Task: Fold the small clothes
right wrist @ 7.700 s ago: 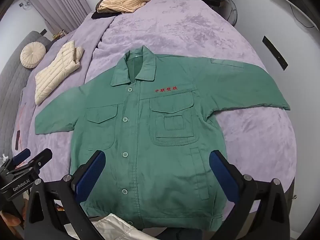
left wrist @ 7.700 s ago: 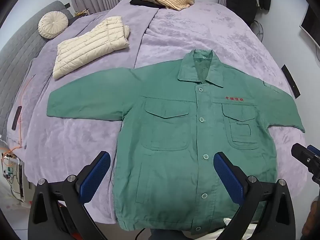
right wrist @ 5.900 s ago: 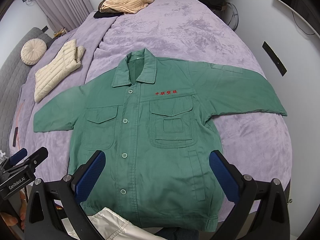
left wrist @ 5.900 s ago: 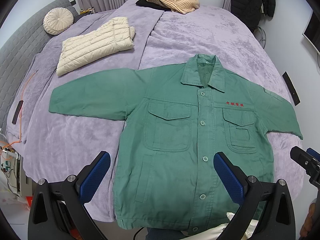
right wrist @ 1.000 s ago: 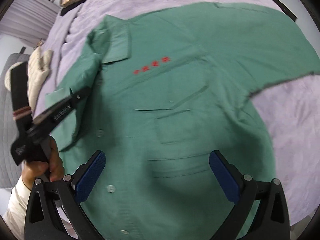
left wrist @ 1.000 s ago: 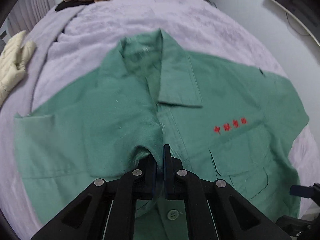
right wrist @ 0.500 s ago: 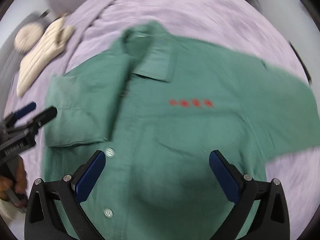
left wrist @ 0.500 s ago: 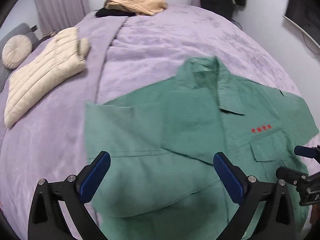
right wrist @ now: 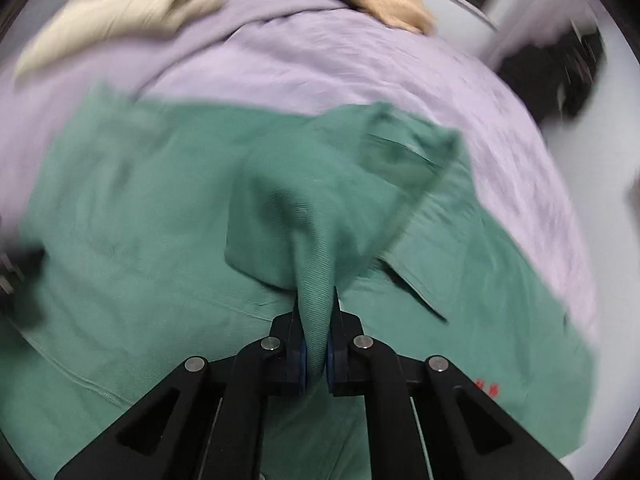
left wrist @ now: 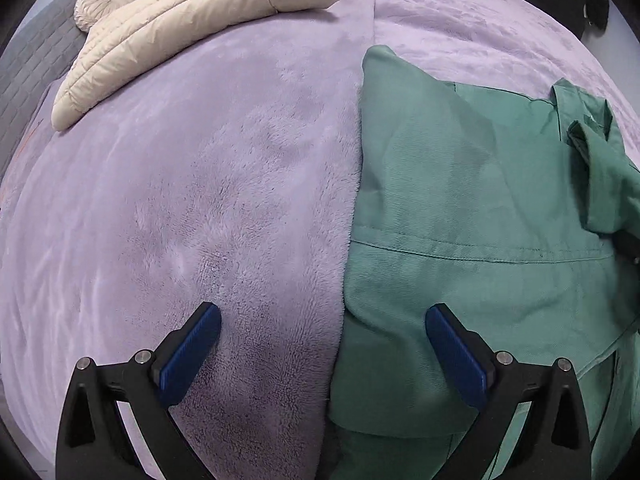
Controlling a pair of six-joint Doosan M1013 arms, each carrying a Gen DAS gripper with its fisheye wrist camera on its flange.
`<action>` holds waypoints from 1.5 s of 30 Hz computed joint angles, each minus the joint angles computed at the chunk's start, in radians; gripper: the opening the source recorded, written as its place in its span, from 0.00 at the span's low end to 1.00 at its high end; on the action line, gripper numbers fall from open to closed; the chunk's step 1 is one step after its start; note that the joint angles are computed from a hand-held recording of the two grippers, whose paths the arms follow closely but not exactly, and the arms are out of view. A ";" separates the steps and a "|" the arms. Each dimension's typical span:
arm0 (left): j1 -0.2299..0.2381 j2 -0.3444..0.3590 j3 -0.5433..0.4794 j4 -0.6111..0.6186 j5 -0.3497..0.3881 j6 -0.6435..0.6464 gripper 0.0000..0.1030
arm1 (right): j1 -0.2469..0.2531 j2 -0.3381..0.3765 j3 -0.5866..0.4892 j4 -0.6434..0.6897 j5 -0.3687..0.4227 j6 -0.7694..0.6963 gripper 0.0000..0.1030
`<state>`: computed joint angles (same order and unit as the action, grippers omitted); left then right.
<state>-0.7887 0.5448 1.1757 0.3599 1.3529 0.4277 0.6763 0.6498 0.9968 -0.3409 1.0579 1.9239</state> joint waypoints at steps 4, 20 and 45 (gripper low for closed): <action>0.001 -0.005 0.012 -0.006 -0.018 0.016 1.00 | -0.121 -0.124 0.190 0.405 -0.210 0.208 0.07; 0.063 0.059 -0.137 0.033 0.033 0.058 1.00 | -0.236 -0.223 0.427 0.891 -0.405 0.274 0.43; 0.054 0.103 -0.176 0.062 0.124 0.064 1.00 | -0.258 -0.240 0.422 0.812 -0.341 0.244 0.07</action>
<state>-0.7351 0.6482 0.9999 0.4217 1.4767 0.4918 0.4181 0.4100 1.4191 0.4708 0.7171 2.1678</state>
